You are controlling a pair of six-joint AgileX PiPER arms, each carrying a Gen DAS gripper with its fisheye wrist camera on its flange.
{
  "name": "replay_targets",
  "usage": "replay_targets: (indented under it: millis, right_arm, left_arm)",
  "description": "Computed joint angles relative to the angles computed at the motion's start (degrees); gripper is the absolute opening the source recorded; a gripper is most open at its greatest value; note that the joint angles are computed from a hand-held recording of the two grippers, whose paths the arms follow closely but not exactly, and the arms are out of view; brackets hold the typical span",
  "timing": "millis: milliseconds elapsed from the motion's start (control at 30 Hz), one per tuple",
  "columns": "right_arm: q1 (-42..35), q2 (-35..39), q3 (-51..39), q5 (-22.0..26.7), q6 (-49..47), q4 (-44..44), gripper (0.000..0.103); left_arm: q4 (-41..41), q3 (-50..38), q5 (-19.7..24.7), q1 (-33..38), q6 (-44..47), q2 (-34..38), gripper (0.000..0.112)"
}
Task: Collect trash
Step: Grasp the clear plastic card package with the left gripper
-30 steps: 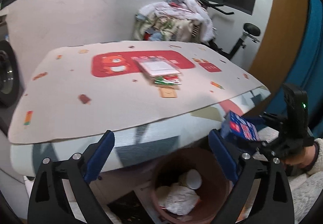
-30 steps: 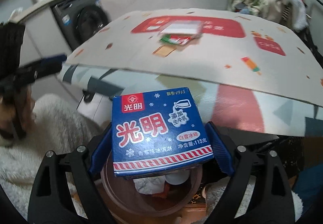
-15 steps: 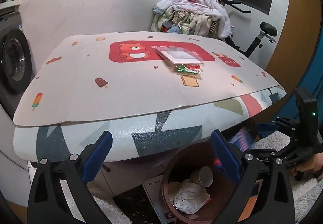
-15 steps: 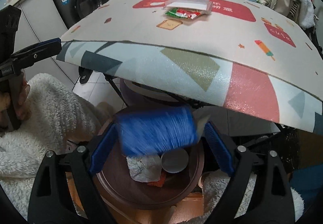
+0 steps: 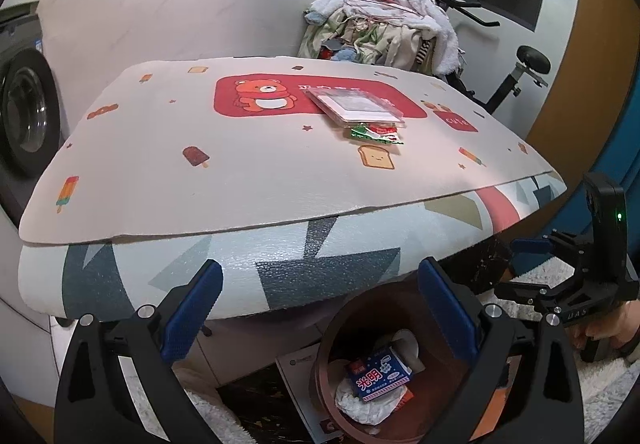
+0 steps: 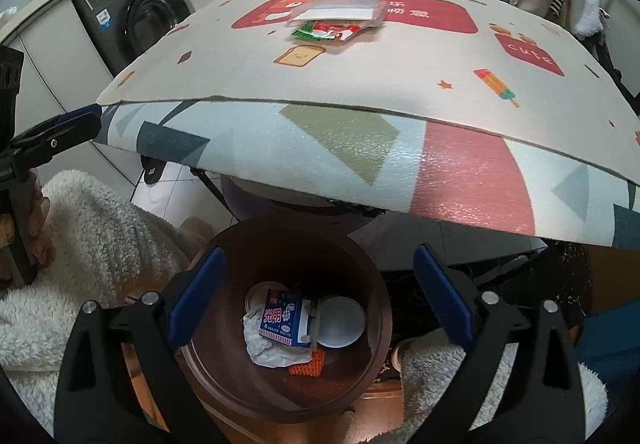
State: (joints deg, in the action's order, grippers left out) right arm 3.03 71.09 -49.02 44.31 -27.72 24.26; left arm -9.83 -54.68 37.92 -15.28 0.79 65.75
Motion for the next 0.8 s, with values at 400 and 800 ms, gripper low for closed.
replay_targets:
  millis: [400, 800]
  right_arm:
    - [-2.57, 0.33, -1.97, -0.06, -0.6, 1.42, 0.094]
    - [-5.78, 7.83, -13.41, -1.34, -2.0, 0.71, 0.096]
  left_arm:
    - [-7.74, -2.15, 1.96, 4.81, 5.78, 1.96, 0.096]
    - [-22.29, -34.21, 17.28, 9.72, 7.05, 28.17, 0.084]
